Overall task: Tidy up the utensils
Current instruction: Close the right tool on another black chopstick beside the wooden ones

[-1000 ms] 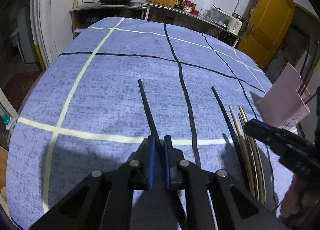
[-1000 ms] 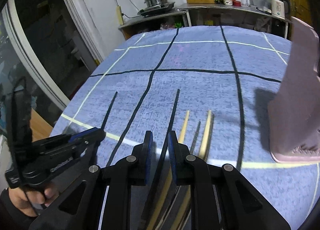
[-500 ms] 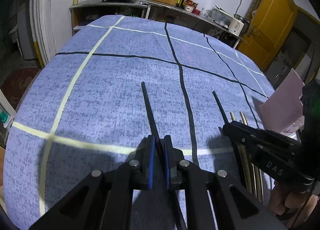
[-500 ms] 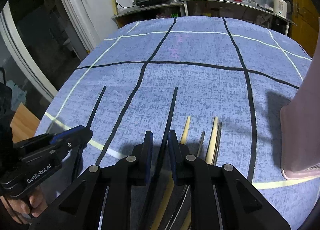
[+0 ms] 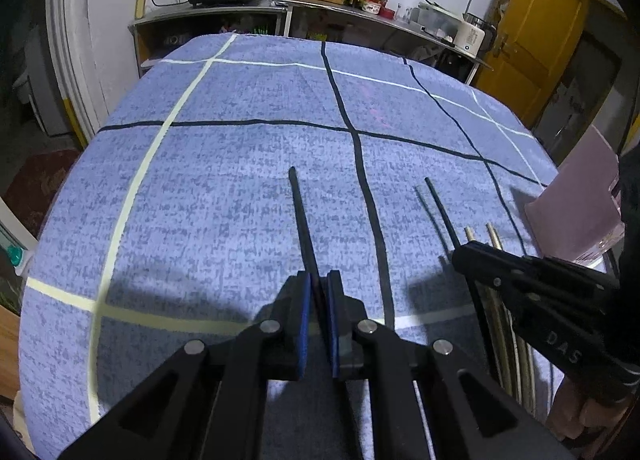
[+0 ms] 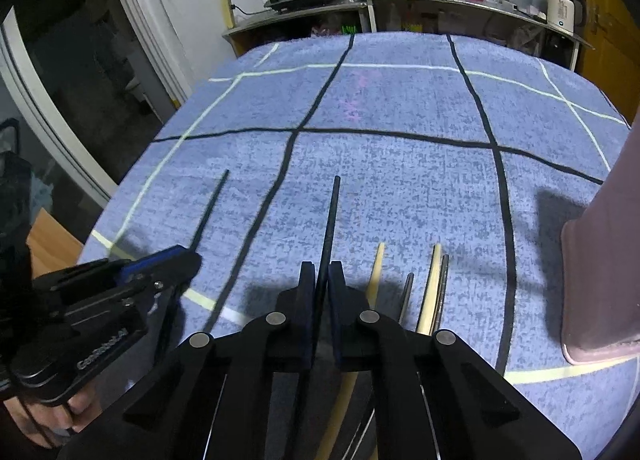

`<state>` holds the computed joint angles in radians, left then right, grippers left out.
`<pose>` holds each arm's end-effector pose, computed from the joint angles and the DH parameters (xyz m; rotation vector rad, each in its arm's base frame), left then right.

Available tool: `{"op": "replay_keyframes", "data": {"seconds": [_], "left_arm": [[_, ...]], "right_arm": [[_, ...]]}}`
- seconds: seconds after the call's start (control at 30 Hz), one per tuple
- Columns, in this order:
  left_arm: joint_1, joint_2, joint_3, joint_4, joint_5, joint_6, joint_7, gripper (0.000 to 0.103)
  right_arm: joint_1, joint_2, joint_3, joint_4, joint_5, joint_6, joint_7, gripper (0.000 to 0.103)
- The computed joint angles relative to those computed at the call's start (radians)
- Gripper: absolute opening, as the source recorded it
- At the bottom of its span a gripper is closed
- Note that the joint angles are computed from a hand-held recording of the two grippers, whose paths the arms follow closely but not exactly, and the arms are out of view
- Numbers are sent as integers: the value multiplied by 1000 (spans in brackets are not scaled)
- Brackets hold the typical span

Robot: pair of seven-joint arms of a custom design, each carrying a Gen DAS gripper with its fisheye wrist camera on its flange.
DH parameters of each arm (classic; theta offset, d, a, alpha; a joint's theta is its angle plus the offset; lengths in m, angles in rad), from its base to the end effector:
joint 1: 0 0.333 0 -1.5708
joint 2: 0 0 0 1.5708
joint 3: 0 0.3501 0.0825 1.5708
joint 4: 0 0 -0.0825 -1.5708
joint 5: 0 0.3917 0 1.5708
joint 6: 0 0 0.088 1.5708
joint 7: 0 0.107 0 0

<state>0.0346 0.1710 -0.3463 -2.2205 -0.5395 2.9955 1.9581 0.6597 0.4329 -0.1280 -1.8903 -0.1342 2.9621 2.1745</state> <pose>0.5778 -0.1410 0.3923 -1.7990 2.1237 -0.8747 0.5916 0.3706 0.3765 -1.8560 1.7103 -0.3250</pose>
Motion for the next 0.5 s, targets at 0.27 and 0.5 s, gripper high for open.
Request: {"op": "replay_keyframes", "data": {"seconds": [0.27, 0.5], "left_arm": [[14, -81, -33, -26, -257, 1, 219, 6], [-50, -180, 23, -39, -498, -15, 439, 6]], "right_arm": [[69, -81, -70, -67, -62, 74, 57, 6], [176, -158, -193, -125, -214, 126, 202, 6]]}}
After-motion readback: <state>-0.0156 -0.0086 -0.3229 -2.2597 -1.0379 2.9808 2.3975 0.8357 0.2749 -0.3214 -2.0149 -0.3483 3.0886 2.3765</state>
